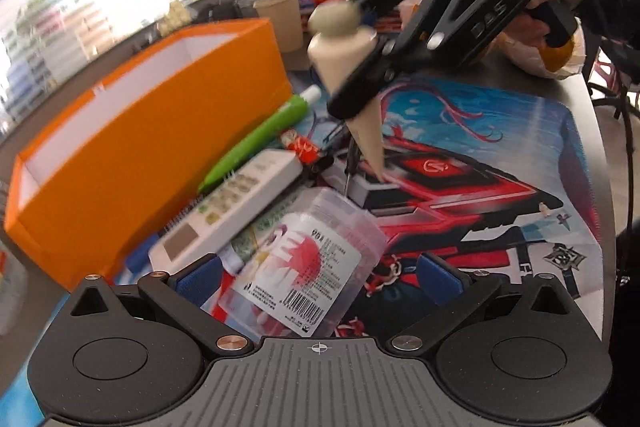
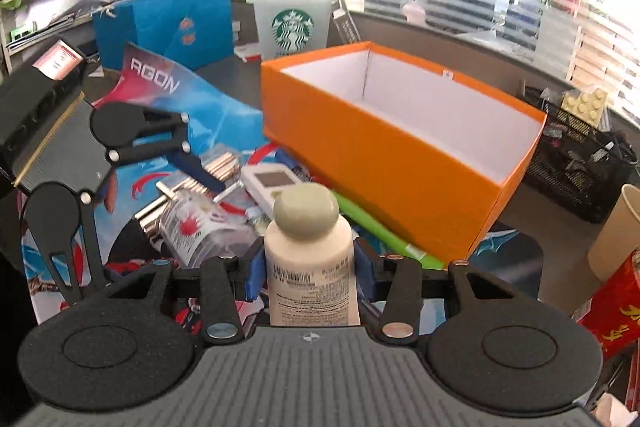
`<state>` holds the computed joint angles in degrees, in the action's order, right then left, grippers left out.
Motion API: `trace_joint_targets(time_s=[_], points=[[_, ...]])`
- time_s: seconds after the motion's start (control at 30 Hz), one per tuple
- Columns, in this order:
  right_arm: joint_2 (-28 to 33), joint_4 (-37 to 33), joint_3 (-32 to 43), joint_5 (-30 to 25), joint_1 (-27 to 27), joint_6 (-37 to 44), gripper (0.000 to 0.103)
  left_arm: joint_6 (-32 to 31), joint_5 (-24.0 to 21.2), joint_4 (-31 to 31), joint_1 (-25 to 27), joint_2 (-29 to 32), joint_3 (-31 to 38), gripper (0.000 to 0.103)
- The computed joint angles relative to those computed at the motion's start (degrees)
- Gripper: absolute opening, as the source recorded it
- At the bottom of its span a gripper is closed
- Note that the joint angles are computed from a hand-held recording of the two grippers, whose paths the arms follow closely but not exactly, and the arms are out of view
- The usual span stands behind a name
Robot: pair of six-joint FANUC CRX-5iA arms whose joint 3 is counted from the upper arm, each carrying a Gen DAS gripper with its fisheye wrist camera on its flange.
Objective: Organize rigid objects
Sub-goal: 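Drop the lotion bottle into the box with right gripper while left grasps clear jar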
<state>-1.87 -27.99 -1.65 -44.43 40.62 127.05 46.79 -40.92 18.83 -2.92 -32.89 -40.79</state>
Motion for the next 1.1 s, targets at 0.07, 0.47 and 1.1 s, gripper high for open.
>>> trace_joint_targets(time_s=[0.07,0.47,1.1], points=[[0.04,-1.01,0.27,0.03,-0.46,0.5,0.042,-1.08,-0.55,1.26,1.01,0.43,-0.46,0.103],[-0.25,-2.88,-0.37,1.23,-1.51,0.32,0.041,-9.63,1.26,10.81,3.65,0.07,-4.58,0.077],[-0.93,-11.45,1.16,4.68,-4.77,4.2,0.041,-8.08,5.24,11.98,2.68,-4.54,-6.41,0.064]])
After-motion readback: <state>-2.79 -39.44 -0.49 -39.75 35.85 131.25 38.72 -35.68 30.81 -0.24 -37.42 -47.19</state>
